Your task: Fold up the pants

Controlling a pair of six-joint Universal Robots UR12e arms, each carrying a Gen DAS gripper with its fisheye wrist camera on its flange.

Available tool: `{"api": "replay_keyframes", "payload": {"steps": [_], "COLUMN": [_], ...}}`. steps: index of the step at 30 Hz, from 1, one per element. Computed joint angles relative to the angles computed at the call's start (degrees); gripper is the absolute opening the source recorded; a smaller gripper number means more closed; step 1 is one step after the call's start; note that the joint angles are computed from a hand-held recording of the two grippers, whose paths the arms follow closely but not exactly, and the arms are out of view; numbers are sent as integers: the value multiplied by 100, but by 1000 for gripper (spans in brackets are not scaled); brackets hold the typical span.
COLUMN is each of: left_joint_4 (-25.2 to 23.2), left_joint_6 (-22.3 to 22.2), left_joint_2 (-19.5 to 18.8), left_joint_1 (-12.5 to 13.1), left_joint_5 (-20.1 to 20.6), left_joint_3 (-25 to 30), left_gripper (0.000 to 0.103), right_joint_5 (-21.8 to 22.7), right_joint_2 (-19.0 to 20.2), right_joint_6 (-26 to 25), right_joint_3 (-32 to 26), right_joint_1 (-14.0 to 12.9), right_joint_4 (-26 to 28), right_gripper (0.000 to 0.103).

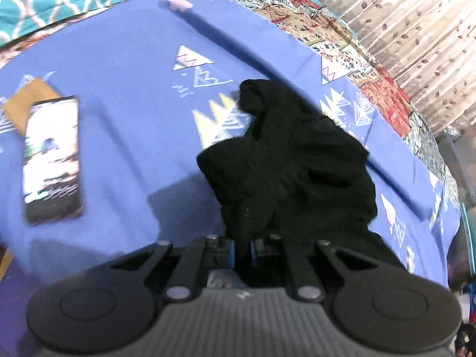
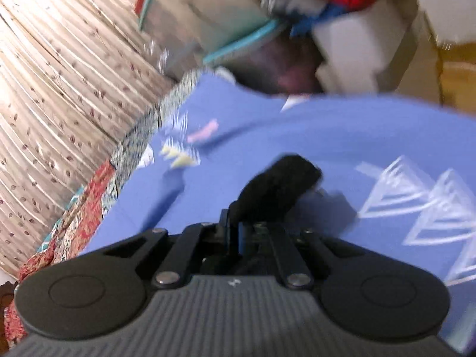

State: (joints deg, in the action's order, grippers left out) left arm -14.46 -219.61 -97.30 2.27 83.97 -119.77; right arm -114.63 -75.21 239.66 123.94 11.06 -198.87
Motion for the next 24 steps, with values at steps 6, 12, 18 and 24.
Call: {"api": "replay_keyframes", "payload": {"steps": [6,12,18,24], "left_joint_4": [-930,-308,708,1446], "left_joint_6": [427,223,523,1946], "left_joint_2": [234,631,512,-768], "left_joint_1": [-186,22,26,-378], "left_joint_5": [98,-11,1061,1735], "left_joint_3": [-353,-890,-640,372], "left_gripper": [21,28,39,54], "right_joint_5": [-90,-1161,-1347,1027], "right_joint_2": [-467,-695,-380,353], "right_joint_6": [295,2127,-86,-2524], "right_joint_3": [462,676,113,-1241], "right_joint_1": [60,321,425,301], "right_joint_4": [1369,2298,1258,1088], "right_gripper": [23,47,41,40]}}
